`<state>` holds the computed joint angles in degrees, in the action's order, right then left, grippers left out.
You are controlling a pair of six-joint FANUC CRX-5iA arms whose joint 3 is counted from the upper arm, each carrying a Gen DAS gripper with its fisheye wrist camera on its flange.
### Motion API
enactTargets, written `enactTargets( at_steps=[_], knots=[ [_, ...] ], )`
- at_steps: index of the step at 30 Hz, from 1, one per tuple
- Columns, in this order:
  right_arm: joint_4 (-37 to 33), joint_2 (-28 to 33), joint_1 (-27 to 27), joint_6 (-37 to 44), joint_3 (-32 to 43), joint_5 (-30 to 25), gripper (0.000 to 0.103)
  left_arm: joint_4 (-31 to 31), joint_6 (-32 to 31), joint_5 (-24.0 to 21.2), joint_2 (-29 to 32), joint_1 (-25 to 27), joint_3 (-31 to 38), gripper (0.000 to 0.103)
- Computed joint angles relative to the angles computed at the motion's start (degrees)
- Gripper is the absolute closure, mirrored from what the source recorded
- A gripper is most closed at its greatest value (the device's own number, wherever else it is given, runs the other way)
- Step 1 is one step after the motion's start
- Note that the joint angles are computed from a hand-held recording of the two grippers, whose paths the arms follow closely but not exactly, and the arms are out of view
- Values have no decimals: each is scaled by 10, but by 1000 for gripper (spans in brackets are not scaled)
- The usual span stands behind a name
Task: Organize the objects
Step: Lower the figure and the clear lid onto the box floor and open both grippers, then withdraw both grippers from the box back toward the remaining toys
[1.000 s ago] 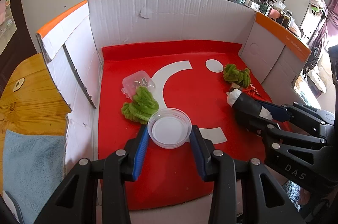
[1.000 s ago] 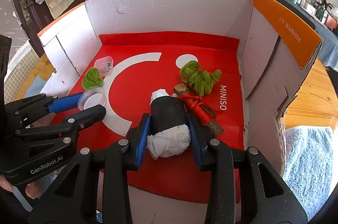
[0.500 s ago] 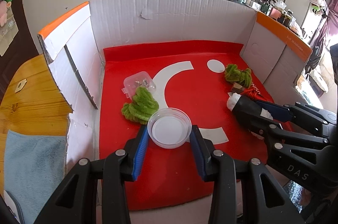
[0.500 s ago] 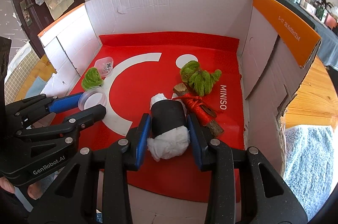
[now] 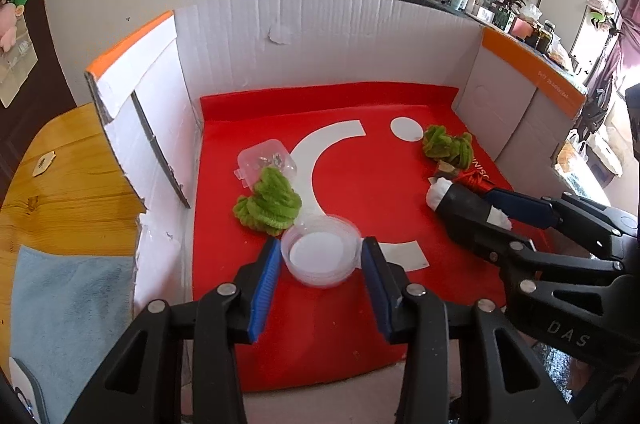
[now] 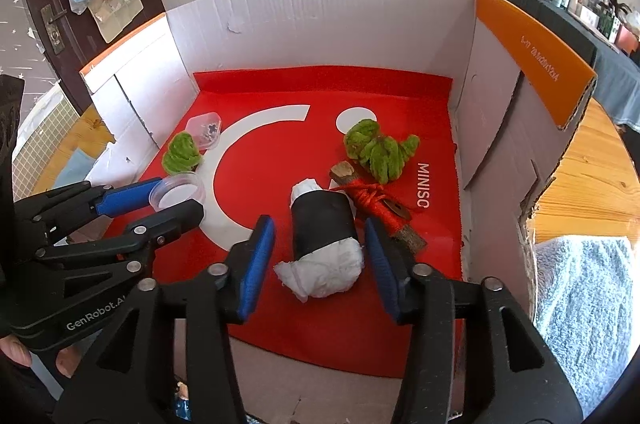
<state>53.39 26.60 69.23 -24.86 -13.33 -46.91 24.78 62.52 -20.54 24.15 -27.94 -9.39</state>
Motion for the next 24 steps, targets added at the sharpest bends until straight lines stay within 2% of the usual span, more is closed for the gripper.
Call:
enactTargets(
  at_steps=[8, 11, 16, 20, 24],
  knots=[
    [8, -2, 5, -11, -4, -5, 54, -1, 3, 13, -8, -3, -9, 54],
    [13, -3, 7, -14, -5, -7, 46, 3, 1, 18, -13, -4, -17, 54],
    [18, -4, 13, -20, -5, -13, 45, 2, 2, 28, -21, -6, -26, 45],
    [21, -5, 17, -25, -7, -17, 44, 8, -2, 35, -28, -6, -37, 45],
    [27, -6, 23, -28, -6, -22, 38, -3, 11, 37, -34, -5, -40, 43]
  ],
)
